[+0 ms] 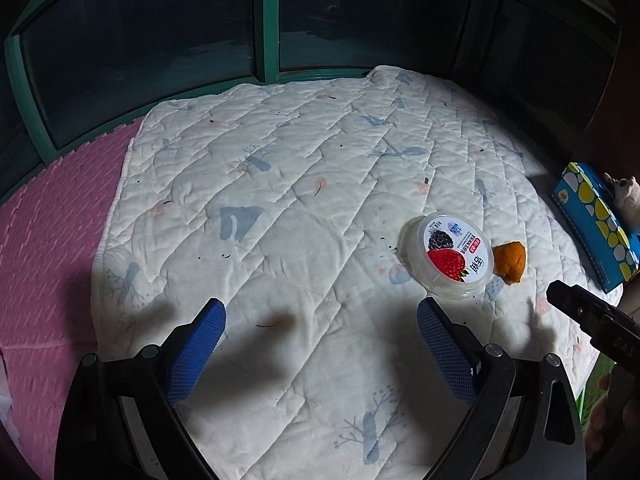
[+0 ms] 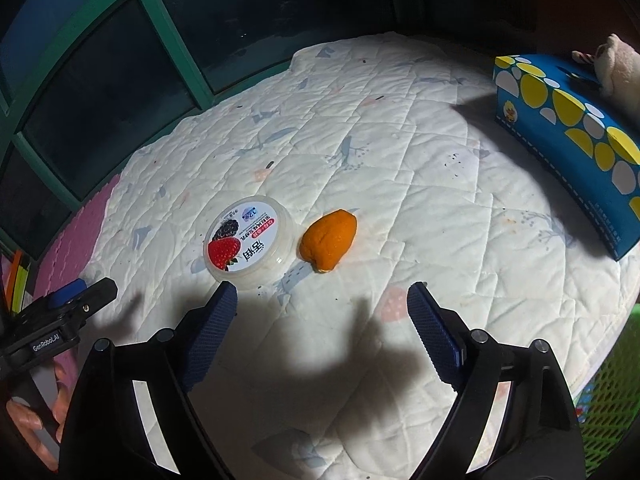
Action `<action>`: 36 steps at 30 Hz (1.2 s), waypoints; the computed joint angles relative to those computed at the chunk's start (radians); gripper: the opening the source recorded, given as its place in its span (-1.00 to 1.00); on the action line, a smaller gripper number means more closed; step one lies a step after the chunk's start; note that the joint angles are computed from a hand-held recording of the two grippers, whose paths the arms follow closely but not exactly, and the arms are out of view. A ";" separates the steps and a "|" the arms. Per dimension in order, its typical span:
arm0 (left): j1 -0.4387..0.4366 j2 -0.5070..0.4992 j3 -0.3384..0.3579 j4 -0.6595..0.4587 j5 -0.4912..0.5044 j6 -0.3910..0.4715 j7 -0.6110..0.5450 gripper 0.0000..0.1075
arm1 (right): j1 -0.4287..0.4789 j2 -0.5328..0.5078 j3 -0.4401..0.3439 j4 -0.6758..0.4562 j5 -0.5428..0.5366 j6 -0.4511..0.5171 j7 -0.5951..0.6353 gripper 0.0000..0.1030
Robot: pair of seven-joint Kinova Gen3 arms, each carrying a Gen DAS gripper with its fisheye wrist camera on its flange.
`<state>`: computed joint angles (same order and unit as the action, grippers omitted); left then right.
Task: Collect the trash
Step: 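Grasp the orange peel with the right tool while the left tool grasps the yogurt cup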
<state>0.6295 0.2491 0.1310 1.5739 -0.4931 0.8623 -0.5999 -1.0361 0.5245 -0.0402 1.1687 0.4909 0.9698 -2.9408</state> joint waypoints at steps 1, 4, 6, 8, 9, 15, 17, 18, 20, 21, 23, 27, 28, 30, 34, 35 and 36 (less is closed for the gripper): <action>-0.001 0.001 0.000 0.000 0.001 -0.002 0.002 0.73 | 0.005 0.005 -0.001 -0.008 -0.005 -0.001 -0.001 0.59; 0.004 0.006 -0.004 -0.003 -0.009 -0.006 0.008 0.73 | 0.022 0.020 0.002 -0.028 -0.024 -0.006 -0.003 0.52; 0.022 0.014 -0.010 -0.007 -0.043 0.001 0.026 0.73 | 0.033 0.028 0.004 -0.035 -0.041 -0.012 -0.009 0.48; 0.038 0.020 -0.016 -0.009 -0.078 0.003 0.046 0.73 | 0.042 0.034 0.007 -0.038 -0.054 -0.021 -0.015 0.47; 0.043 0.022 -0.019 -0.010 -0.090 0.003 0.056 0.73 | 0.042 0.041 0.011 -0.046 -0.057 -0.017 -0.018 0.47; 0.060 0.033 -0.030 -0.003 -0.135 -0.008 0.106 0.73 | 0.055 0.094 0.025 -0.112 -0.098 0.029 -0.030 0.21; 0.071 0.036 -0.038 0.002 -0.163 -0.013 0.140 0.73 | 0.051 0.109 0.034 -0.135 -0.101 0.049 -0.038 0.20; 0.074 0.038 -0.039 0.004 -0.174 -0.015 0.152 0.73 | 0.049 0.116 0.037 -0.146 -0.102 0.061 -0.041 0.19; 0.079 0.043 -0.041 0.005 -0.190 -0.018 0.169 0.73 | 0.040 0.137 0.043 -0.185 -0.096 0.101 -0.030 0.19; 0.082 0.048 -0.041 0.003 -0.197 -0.016 0.175 0.73 | 0.036 0.152 0.045 -0.214 -0.094 0.132 -0.019 0.18; 0.083 0.053 -0.040 0.001 -0.199 -0.019 0.181 0.73 | 0.035 0.173 0.047 -0.250 -0.099 0.167 -0.006 0.15; 0.092 0.057 -0.043 0.010 -0.216 -0.043 0.202 0.73 | 0.041 0.186 0.051 -0.256 -0.113 0.171 -0.005 -0.03; 0.093 0.060 -0.041 0.010 -0.216 -0.047 0.198 0.73 | 0.039 0.186 0.053 -0.251 -0.111 0.166 -0.006 -0.05; 0.093 0.062 -0.040 0.009 -0.213 -0.055 0.189 0.73 | 0.037 0.183 0.054 -0.242 -0.106 0.154 -0.001 -0.09; 0.091 0.068 -0.040 0.007 -0.198 -0.086 0.171 0.73 | 0.030 0.159 0.056 -0.202 -0.092 0.119 0.003 -0.31; 0.093 0.070 -0.042 0.006 -0.197 -0.092 0.172 0.73 | 0.027 0.156 0.058 -0.199 -0.087 0.120 0.001 -0.32; 0.098 0.073 -0.046 0.004 -0.200 -0.098 0.175 0.73 | 0.023 0.150 0.061 -0.189 -0.079 0.118 -0.004 -0.33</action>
<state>0.7274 0.3217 0.0854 1.5778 -0.6929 0.7641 -0.4247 -1.0134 0.6744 0.0210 0.9797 0.4117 1.0878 -2.9450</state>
